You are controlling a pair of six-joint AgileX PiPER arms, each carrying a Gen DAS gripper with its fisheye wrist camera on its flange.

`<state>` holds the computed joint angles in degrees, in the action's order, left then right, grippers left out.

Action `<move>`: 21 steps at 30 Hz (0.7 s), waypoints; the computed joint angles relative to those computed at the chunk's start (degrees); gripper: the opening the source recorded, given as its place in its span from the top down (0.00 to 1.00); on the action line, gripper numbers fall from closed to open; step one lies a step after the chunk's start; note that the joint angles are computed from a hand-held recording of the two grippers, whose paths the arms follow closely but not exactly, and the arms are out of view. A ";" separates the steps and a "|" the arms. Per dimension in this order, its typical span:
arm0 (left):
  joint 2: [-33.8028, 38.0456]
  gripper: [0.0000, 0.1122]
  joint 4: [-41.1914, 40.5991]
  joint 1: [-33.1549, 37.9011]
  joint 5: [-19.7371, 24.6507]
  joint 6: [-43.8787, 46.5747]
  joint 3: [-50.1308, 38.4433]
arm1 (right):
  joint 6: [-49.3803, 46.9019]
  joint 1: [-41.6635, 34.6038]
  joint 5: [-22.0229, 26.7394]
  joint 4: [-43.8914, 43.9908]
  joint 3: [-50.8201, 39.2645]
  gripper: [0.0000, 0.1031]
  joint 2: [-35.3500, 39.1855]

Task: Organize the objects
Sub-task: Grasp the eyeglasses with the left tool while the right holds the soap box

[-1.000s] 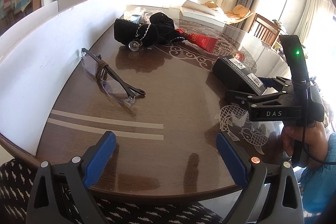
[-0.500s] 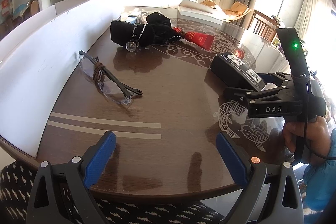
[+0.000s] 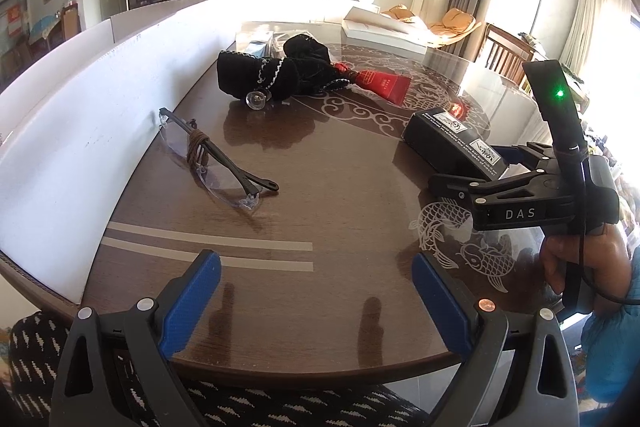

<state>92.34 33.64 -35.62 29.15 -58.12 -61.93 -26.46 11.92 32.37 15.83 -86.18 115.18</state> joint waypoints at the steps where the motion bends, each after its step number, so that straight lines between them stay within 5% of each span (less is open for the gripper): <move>1: 0.07 0.13 1.67 -0.17 0.69 -2.03 -0.07 | -0.01 0.00 -0.01 0.00 0.03 0.00 -0.02; 12: 12.61 0.13 -0.18 7.47 11.89 -5.07 -18.21 | 0.05 0.03 -0.07 -0.03 0.11 0.00 -0.05; 21: 18.39 0.13 -4.84 11.28 15.38 -2.92 -25.35 | 0.13 0.06 -0.17 -0.12 0.30 0.00 -0.18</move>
<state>110.73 28.80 -24.33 44.53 -61.03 -87.28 -26.33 11.98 32.20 15.70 -85.88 115.00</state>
